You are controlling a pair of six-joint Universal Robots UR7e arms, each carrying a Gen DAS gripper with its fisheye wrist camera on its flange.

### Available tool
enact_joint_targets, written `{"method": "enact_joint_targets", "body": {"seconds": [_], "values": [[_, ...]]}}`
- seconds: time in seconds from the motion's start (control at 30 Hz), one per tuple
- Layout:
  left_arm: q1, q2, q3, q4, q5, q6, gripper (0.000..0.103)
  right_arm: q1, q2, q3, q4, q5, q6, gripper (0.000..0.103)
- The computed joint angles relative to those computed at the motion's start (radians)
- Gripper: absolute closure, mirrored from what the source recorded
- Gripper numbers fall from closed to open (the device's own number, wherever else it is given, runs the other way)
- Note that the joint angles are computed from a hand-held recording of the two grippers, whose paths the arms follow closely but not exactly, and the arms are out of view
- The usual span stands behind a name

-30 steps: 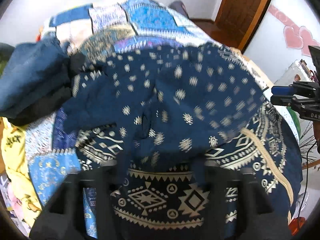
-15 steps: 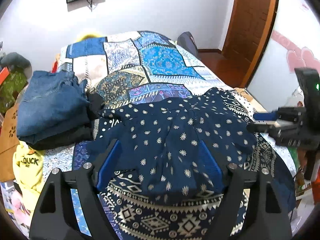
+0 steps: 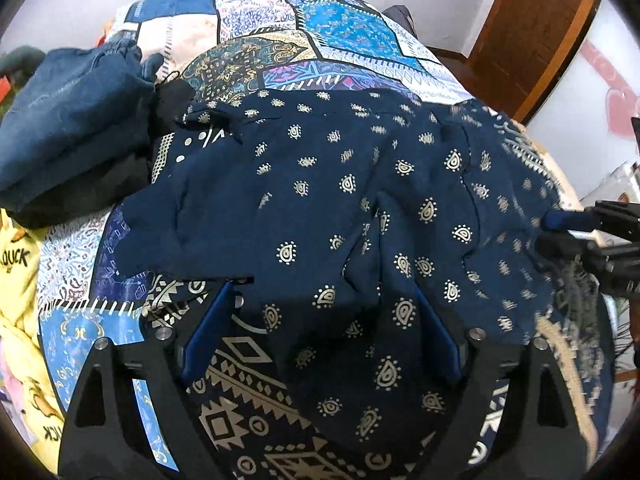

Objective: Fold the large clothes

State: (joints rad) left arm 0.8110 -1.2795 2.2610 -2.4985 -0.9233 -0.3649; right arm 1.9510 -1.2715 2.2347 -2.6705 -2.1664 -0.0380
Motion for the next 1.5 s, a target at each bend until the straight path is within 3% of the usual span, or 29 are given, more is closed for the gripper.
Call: {"method": "enact_joint_targets", "body": {"seconds": [0.07, 0.27, 0.43, 0.7, 0.83, 0.93, 1.07, 1.17, 1.23, 1.37, 1.43, 1.5], "values": [[-0.003, -0.028, -0.004, 0.0, -0.003, 0.003, 0.015, 0.009, -0.028, -0.008, -0.013, 0.002, -0.008, 0.061], [-0.022, -0.127, -0.004, -0.038, 0.087, 0.011, 0.015, -0.004, -0.088, -0.02, -0.104, -0.013, -0.017, 0.06], [0.055, -0.164, -0.043, -0.057, 0.1, -0.028, 0.013, -0.053, -0.101, -0.029, -0.162, -0.017, 0.018, 0.056], [0.249, -0.136, -0.074, -0.098, -0.073, -0.105, 0.013, -0.185, -0.093, -0.034, -0.113, 0.024, 0.114, 0.056], [0.339, -0.081, -0.087, -0.132, -0.206, -0.119, 0.013, -0.239, -0.075, -0.04, -0.064, 0.043, 0.148, 0.056], [0.405, -0.039, -0.103, -0.174, -0.337, -0.134, 0.013, -0.288, -0.068, -0.044, -0.033, 0.115, 0.153, 0.056], [0.402, -0.004, -0.11, -0.207, -0.324, -0.105, 0.013, -0.337, -0.059, -0.039, -0.074, 0.224, 0.147, 0.056], [0.39, 0.017, -0.127, -0.201, -0.316, -0.055, 0.013, -0.342, -0.04, -0.041, -0.113, 0.257, 0.118, 0.053], [0.384, 0.028, -0.136, -0.208, -0.307, -0.036, 0.018, -0.336, -0.015, -0.047, -0.144, 0.241, 0.109, 0.056], [0.362, 0.049, -0.146, -0.243, -0.241, -0.045, 0.052, -0.327, 0.011, -0.052, -0.185, 0.221, 0.106, 0.079], [0.349, 0.05, -0.149, -0.246, -0.205, -0.055, 0.064, -0.326, 0.001, -0.039, -0.222, 0.247, 0.102, 0.085], [0.32, 0.048, -0.149, -0.249, -0.178, -0.045, 0.087, -0.31, -0.009, -0.033, -0.258, 0.248, 0.081, 0.087]]}}
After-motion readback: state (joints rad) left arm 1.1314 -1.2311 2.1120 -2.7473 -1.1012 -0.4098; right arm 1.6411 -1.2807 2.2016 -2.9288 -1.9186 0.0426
